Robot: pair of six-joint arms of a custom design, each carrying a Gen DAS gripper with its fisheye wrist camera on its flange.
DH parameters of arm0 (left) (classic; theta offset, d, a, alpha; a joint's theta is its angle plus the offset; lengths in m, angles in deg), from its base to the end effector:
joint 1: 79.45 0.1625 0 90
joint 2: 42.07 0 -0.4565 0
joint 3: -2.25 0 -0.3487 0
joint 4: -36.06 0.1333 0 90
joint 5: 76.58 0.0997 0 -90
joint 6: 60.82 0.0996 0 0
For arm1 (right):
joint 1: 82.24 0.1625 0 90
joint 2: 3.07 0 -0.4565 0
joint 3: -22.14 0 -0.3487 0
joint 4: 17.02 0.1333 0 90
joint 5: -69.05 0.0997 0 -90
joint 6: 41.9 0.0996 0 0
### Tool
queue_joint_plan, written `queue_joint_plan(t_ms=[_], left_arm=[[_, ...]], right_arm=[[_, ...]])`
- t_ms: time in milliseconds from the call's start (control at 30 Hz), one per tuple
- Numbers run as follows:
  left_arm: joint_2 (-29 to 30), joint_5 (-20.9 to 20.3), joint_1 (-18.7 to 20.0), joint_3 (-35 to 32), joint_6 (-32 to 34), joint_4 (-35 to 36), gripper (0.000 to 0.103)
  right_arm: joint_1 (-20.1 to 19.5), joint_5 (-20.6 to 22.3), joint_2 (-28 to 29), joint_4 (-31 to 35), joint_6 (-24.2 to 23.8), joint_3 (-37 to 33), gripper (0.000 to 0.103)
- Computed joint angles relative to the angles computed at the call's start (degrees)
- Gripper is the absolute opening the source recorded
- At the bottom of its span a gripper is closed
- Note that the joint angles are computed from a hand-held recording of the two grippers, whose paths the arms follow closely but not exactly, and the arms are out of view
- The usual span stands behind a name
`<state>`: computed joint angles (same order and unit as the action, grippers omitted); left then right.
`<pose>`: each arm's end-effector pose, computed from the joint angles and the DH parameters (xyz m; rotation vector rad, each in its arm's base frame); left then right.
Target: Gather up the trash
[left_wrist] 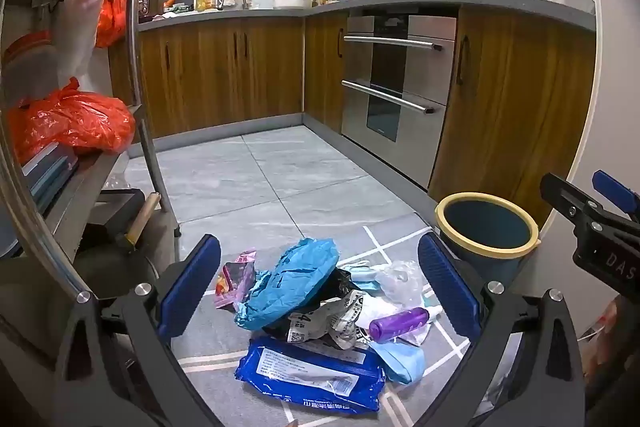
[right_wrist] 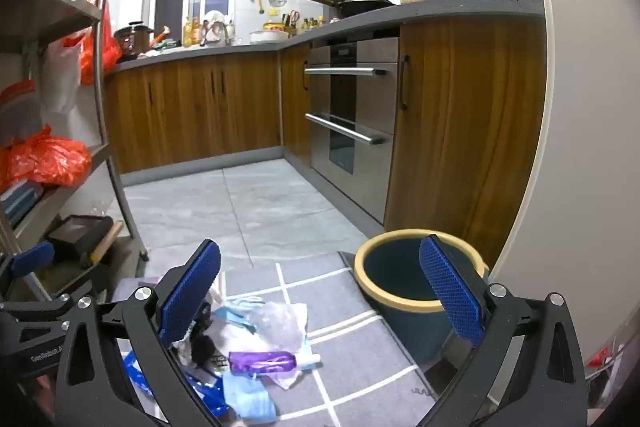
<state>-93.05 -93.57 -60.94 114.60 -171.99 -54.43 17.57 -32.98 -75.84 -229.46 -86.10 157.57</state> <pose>-0.3803 -0.3683 0.1098 0.1225 1.9121 -1.3240 0.1841 -0.4043 0.3259 0.9475 -2.1749 1.2265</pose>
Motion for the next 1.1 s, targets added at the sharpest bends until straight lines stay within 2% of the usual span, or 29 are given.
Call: queue_joint_plan(t_ms=[1100], left_arm=[[0.4, -0.2, 0.1, -0.7, 0.1, 1.0, 0.098]], right_arm=[[-0.3, -0.2, 0.5, 0.1, -0.2, -0.1, 0.099]])
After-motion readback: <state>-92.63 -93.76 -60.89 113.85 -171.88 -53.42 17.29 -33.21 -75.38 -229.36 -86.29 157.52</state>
